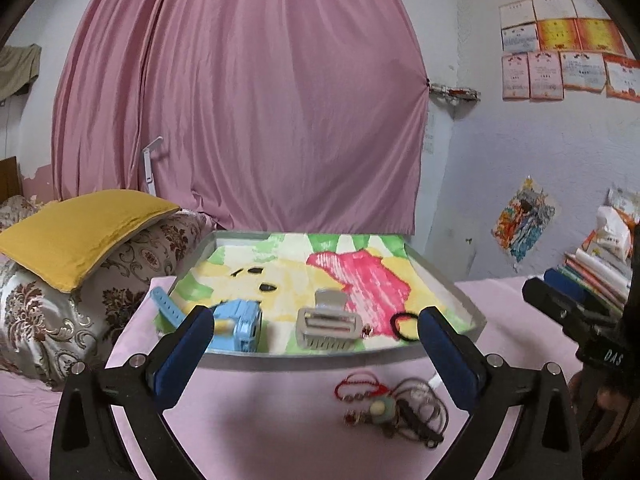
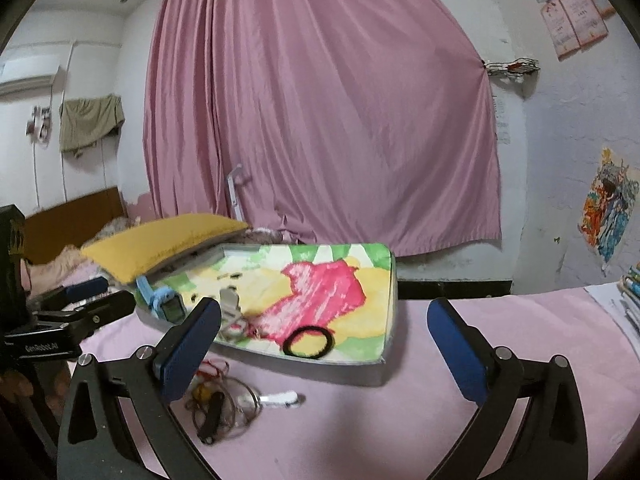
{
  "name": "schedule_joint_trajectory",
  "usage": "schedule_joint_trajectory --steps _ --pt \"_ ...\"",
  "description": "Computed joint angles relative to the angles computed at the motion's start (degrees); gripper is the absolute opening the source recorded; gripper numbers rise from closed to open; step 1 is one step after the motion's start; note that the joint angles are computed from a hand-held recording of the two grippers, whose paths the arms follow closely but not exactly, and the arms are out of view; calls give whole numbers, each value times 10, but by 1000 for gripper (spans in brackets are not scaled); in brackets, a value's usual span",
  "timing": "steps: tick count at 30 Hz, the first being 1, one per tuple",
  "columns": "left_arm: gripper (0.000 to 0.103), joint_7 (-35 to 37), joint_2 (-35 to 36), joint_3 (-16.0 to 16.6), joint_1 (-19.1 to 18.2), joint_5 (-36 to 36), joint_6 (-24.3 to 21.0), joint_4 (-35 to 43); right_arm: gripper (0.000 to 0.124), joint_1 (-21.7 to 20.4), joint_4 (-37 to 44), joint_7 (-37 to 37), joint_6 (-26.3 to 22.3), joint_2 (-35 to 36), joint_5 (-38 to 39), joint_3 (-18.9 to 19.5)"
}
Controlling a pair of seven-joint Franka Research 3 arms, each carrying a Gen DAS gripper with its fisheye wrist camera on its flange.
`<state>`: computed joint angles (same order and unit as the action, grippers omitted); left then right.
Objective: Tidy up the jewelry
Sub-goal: 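Lift both open grippers out of the tray, then grasp the tangled bracelets with the left gripper while the right grasps the white clip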
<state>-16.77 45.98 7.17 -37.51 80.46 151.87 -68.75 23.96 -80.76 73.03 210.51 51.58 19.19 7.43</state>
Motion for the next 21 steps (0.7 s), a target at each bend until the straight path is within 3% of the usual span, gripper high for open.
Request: schedule_joint_trajectory --steps 4,12,15,18,21 --pt "102 36 -13 -17 11 -28 10 -29 101 -9 -31 -4 -41 -24 -10 1" --pt "102 175 -5 -53 40 -144 48 -38 99 -26 -31 1 -148 -36 -29 6" --pt "100 232 7 -59 42 -188 57 -28 86 -16 -22 0 -179 -33 -26 -8" --pt "90 291 24 -69 46 -238 60 -8 78 -19 -8 -2 -219 -30 -32 -6" --pt "78 347 42 -82 54 -289 64 13 60 -13 14 -6 -261 -21 -39 -16"
